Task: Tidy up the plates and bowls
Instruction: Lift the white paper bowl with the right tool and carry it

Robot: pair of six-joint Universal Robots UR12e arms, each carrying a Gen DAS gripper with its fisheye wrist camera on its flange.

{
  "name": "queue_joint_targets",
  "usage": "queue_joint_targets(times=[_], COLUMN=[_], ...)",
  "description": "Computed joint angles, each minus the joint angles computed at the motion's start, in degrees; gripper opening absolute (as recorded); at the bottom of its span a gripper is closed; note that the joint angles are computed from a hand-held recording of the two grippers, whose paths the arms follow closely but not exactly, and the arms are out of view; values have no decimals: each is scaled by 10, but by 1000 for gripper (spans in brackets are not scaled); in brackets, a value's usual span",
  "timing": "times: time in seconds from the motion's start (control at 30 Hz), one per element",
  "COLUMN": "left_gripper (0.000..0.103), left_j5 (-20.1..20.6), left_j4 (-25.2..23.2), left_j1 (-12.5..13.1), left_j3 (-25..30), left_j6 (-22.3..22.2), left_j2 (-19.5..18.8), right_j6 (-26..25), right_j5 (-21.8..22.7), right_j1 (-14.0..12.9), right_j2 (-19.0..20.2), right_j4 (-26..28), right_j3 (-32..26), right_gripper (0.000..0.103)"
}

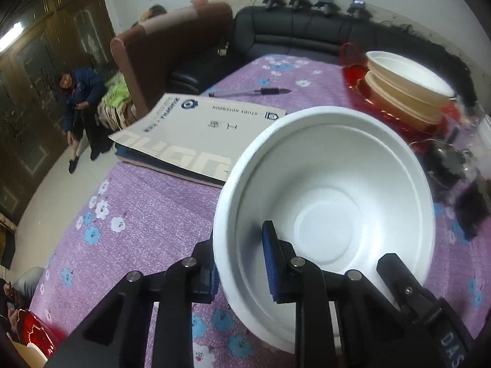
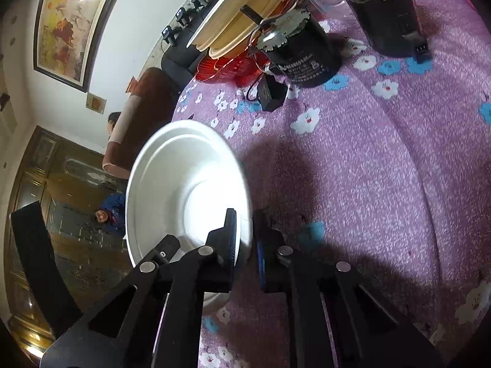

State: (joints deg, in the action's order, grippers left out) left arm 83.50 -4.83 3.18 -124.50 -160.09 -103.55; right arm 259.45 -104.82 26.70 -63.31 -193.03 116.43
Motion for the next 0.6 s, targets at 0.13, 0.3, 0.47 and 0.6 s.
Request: queue_joint_targets(times=[0.13, 0.3, 0.47, 0.6], left_gripper=[18, 16, 16, 16], left_j5=[-13, -33, -42, -53], left_j4=[22, 34, 45, 46], left_j1=[5, 14, 17, 21], left_j3=[-10, -16, -19, -21], left_j6=[9, 13, 14, 15], left_j2=[3, 4, 1, 1], right_j6=[6, 2, -1, -2], right_j5=[-1, -17, -25, -28], right_j1=[3, 9, 13, 15], right_j2=[0, -4, -8, -11], right_j4=[-3, 8, 13, 16], right_j3=[4, 5, 6, 7], right_gripper=[8, 8, 8, 8])
